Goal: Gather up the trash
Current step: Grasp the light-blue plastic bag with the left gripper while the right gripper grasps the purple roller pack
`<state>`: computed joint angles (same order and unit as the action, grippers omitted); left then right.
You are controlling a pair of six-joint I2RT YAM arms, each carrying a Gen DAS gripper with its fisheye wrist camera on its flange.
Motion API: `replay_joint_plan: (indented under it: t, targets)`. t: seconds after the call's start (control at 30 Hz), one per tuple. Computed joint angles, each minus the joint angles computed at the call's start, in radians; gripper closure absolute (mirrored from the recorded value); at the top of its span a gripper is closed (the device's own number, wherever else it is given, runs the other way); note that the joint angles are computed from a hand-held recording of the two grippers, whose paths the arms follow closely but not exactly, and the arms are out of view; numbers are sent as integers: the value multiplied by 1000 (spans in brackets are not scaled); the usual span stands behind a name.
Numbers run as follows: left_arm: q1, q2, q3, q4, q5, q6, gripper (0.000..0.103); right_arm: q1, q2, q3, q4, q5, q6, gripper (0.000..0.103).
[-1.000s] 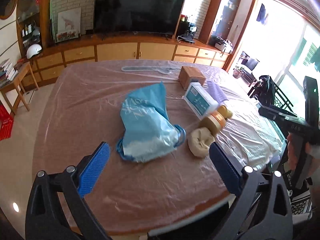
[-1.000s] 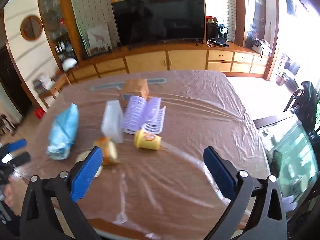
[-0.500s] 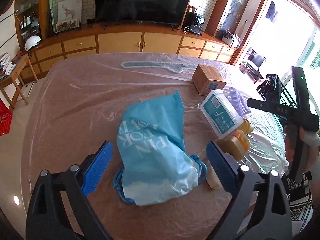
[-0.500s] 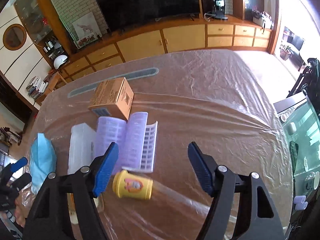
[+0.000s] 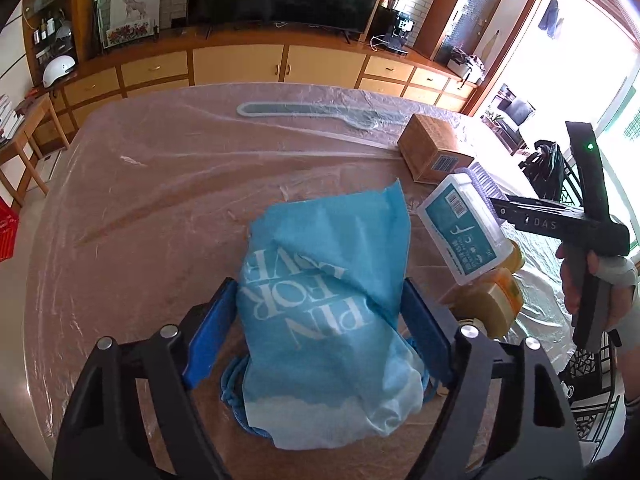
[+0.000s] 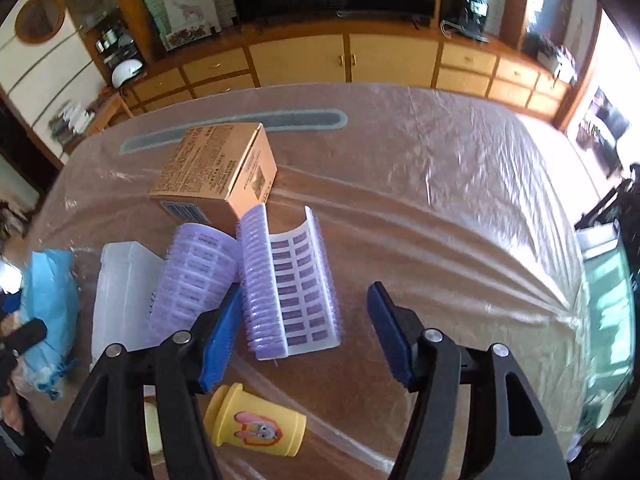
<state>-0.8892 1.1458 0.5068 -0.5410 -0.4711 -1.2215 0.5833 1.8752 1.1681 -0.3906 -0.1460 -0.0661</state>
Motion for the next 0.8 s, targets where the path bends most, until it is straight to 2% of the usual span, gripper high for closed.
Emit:
replay_joint_plan:
  t: [0.03,0.07,0.1,0.37,0.5,0.63,0.8]
  targets:
    - [4,-1,-6,8,7,3,23,-1,8,11,-2,-6,-12,42]
    - [11,-2,-10,17,14,9,24,-3,17,24,-9,-15,-20,49]
    - [14,-4,-14,21,19,11,25,-12,25,35,-16,-22,-35,61]
    - [20,-37,-41,42,47,25,40,-21,-83,-58,95,7,-56,62]
    - [17,-37,-41,43,47,24,41,-21,-186,-135,160,47,-98,62]
    - [0,-23,-29,33,36,15,41,-43,-238,-162,138,1,-91,62]
    - [1,-27,-36,51,55,21,51,-72,-295,-211,121,-49,-100,62]
